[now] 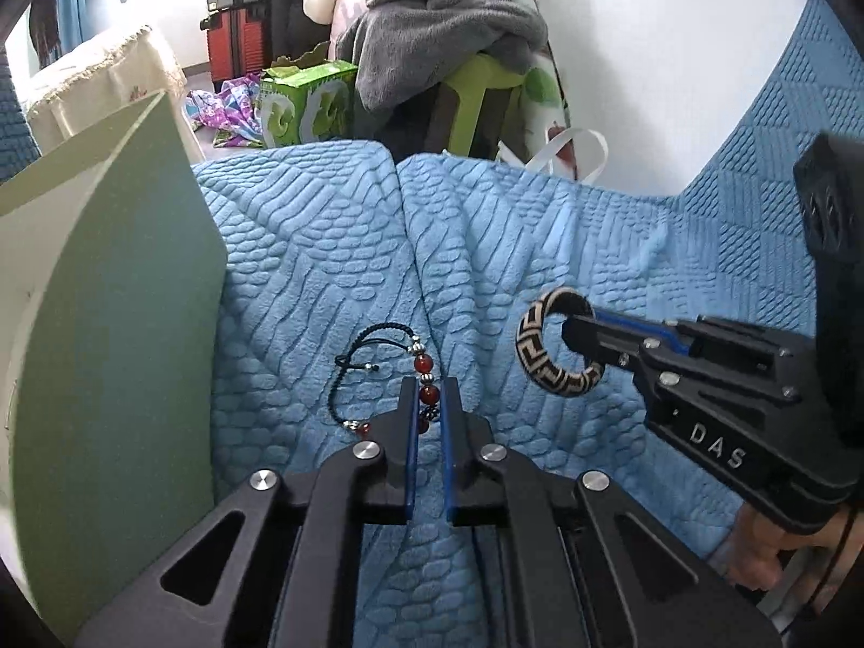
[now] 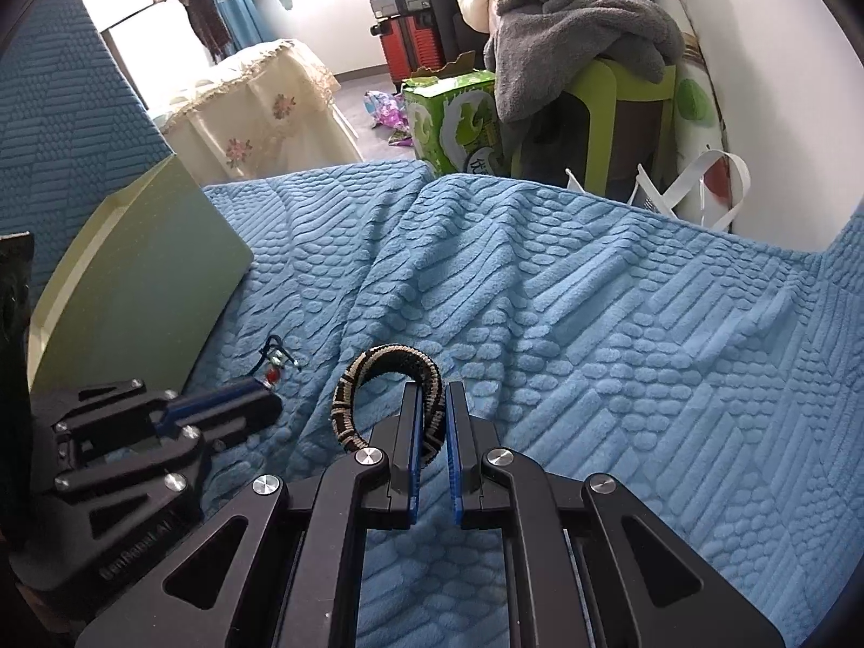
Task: Organize jewelry
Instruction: 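Lift the bangle and red bracelet and carry them over the green box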
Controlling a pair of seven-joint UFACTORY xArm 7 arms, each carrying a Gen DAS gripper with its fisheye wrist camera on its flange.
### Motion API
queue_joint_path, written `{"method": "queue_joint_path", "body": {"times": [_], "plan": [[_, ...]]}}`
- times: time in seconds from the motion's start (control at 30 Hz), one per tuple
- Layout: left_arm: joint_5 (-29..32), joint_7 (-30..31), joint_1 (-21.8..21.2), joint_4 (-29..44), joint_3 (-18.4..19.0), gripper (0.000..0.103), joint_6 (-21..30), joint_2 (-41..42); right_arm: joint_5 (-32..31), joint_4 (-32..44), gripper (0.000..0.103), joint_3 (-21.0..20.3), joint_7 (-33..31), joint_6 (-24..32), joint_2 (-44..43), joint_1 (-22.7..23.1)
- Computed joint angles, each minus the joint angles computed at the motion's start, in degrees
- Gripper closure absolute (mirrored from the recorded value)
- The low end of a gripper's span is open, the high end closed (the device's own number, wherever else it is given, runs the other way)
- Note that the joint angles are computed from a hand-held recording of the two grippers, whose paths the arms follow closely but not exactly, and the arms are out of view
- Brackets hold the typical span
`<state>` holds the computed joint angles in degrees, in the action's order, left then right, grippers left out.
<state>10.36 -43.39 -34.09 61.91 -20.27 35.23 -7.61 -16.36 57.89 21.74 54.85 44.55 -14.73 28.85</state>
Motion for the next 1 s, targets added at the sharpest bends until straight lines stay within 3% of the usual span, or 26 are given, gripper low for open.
{"method": "queue_joint_path", "body": {"times": [0.6,0.83,1.0], "plan": [[-11.09,7.01,0.07,-7.02,1.41,0.096,-3.45,-10.17,-3.52,3.17,0.097,5.64,13.3,11.68,-3.75,1.11],[-16.91,11.29,-0.58,-8.15,3.2,0.096,-2.4,-14.0,-5.09,7.84,0.097,7.86,19.61,17.51,-2.47,2.27],[-19.44,14.01,-0.3,-6.28,3.89,0.096,-0.22,-16.19,-8.35,14.43,0.097,8.69,20.78,23.27,0.57,3.57]]}}
